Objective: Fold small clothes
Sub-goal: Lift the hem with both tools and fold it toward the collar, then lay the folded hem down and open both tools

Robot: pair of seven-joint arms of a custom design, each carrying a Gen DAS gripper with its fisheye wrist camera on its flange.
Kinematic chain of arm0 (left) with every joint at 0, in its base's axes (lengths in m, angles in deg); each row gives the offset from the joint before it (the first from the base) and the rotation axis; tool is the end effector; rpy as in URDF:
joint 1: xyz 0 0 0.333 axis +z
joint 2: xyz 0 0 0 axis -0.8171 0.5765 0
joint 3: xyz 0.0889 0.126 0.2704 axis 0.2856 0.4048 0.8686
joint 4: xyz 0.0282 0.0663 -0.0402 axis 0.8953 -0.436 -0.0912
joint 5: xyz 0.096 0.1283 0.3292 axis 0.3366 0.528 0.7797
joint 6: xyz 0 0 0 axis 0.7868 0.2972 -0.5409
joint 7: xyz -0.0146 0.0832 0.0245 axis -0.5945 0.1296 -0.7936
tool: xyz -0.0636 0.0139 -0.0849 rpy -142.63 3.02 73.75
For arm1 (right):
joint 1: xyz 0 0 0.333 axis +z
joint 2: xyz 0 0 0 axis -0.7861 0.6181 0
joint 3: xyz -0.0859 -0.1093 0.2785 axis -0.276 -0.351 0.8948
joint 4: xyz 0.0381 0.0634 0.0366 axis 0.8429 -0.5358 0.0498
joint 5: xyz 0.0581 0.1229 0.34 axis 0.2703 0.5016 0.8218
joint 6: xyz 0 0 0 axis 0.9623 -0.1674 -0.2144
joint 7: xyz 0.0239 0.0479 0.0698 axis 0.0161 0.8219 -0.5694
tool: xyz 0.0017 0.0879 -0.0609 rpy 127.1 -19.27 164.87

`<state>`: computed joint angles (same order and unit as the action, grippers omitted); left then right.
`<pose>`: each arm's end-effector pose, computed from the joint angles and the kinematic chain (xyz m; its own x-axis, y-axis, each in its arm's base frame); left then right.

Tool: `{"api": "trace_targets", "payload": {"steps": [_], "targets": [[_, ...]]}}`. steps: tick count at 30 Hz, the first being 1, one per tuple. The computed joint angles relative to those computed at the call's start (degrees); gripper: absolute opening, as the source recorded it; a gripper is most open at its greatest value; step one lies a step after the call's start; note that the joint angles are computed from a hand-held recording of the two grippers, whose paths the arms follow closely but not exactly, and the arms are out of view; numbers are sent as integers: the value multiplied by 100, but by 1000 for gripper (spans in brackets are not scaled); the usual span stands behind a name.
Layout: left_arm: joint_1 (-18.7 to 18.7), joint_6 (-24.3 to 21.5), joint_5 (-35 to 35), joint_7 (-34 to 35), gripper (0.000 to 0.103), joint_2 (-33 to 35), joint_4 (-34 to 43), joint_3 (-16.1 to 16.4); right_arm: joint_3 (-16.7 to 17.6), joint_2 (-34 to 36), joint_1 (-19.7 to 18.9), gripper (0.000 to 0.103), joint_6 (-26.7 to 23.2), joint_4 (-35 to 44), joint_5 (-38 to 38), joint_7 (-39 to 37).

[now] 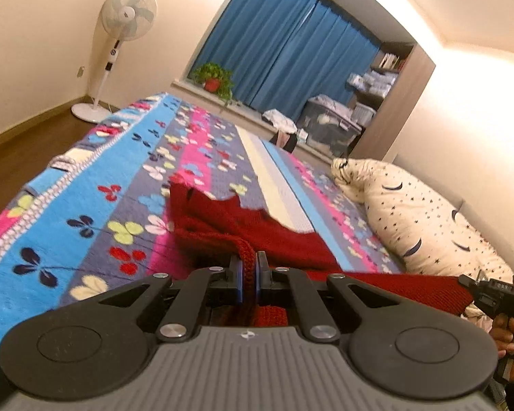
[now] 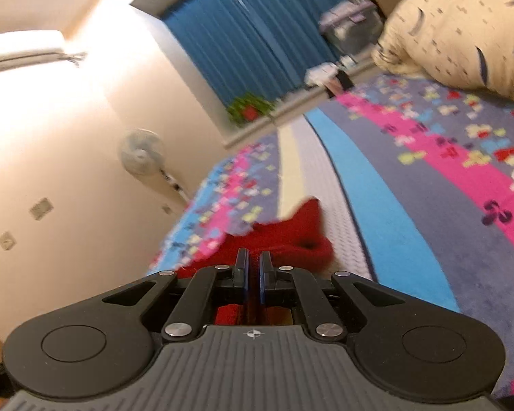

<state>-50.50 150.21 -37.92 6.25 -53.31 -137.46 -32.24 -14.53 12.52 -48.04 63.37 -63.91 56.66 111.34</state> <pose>0.3994 -0.1719 0.5488 -0.0294 -0.8863 0.4621 -0.4613 -0.3981 -0.7929 0.4928 -0.0668 0.5562 0.1938 -0.8007 -0.5668 -0.5286 0.4015 -0.7479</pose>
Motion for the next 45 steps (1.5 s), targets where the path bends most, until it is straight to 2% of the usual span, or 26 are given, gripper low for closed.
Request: {"api": "trace_targets", "payload": {"steps": [4, 9, 13, 15, 18, 19, 20, 21, 22, 23, 25, 26, 28, 29, 31, 32, 33, 34, 35, 36, 37, 38, 39, 41, 43, 45], "targets": [[-690, 151, -15, -81, 6, -429, -415, 766, -93, -497, -13, 5, -169, -342, -4, -111], [-1043, 33, -107, -224, 6, -597, -621, 1126, -215, -761, -25, 5, -229, -597, -221, 81], [-1302, -144, -32, -129, 6, -292, -412, 1354, -188, -541, -37, 5, -99, -592, -434, 421], [-1267, -222, 33, -13, 6, -28, -196, 1353, -161, -363, -48, 5, -89, -501, -598, 675], [-1584, -431, 47, 201, 6, 438, 218, 1759, -66, 75, -67, 5, -38, -141, -969, 1024], [-1776, -545, 14, 319, 6, 634, 419, 1991, -24, 233, -80, 5, -41, 10, -1146, 1211], [-2170, -652, -112, 533, 6, 844, 638, 2414, -5, 460, -97, 5, -98, 237, -1301, 1405], [-2622, -742, -636, 1107, 6, 1085, 883, 2839, 38, 738, -128, 5, -128, 524, -1525, 1682], [-2874, -860, -1208, 1673, 7, 1331, 1160, 3068, 97, 1046, -164, 5, -147, 856, -1822, 1994], [-2935, -1015, -2122, 2507, 7, 1655, 1531, 3096, 159, 1418, -193, 5, -193, 1267, -2090, 2224], [-3450, -1494, -4131, 4328, 7, 2430, 2531, 3610, 321, 2145, -246, 5, -125, 2059, -2452, 2568], [-3514, -1798, -4759, 4842, 8, 2832, 3031, 3773, 382, 2604, -228, 5, -24, 2543, -2796, 2989], [-3947, -2276, -5260, 4970, 12, 3555, 3770, 4518, 507, 3359, -250, 7, 46, 3330, -3121, 3338], [-4013, -2368, -5365, 4944, 13, 3763, 3929, 4698, 462, 3702, -137, 7, 285, 3620, -3382, 3465], [-3773, -2142, -5506, 4855, 13, 3835, 3839, 4538, 122, 4083, 205, 13, 826, 3776, -4293, 4510], [-3472, -1962, -6017, 5219, 13, 3741, 3684, 4196, 227, 4151, 99, 16, 920, 3768, -4287, 4629], [-3263, -2010, -6266, 5384, 13, 3647, 3576, 4010, 532, 4153, -164, 19, 1072, 3653, -3908, 4346], [-3223, -2060, -6118, 5267, 13, 3584, 3488, 4014, 691, 4138, -323, 21, 1101, 3550, -3743, 4229], [-3169, -2011, -6022, 5278, 19, 3559, 3445, 3964, 651, 4165, -365, 26, 851, 3560, -3968, 4513], [-3095, -2063, -5900, 5299, 33, 3599, 3491, 3915, 655, 4226, -438, 26, 562, 3666, -4142, 4707], [-3010, -2174, -5813, 5318, 41, 3650, 3568, 3847, 858, 4255, -610, 26, 521, 3722, -3997, 4498], [-2955, -2317, -5648, 5249, 50, 3732, 3669, 3816, 1071, 4303, -766, 33, 457, 3798, -3959, 4210], [-2942, -2460, -5370, 5098, 50, 3846, 3791, 3839, 1150, 4372, -809, 44, 324, 3902, -4069, 4066], [-2969, -2646, -4856, 4770, 50, 3997, 3934, 3876, 1221, 4543, -857, 51, -101, 4166, -4278, 4006], [-2976, -2841, -4464, 4404, 50, 4130, 4058, 3896, 1285, 4700, -863, 52, -484, 4408, -4429, 3921], [-2946, -2950, -4193, 4190, 50, 4144, 4047, 3840, 1255, 4749, -757, 53, -499, 4474, -4638, 3831]]}}
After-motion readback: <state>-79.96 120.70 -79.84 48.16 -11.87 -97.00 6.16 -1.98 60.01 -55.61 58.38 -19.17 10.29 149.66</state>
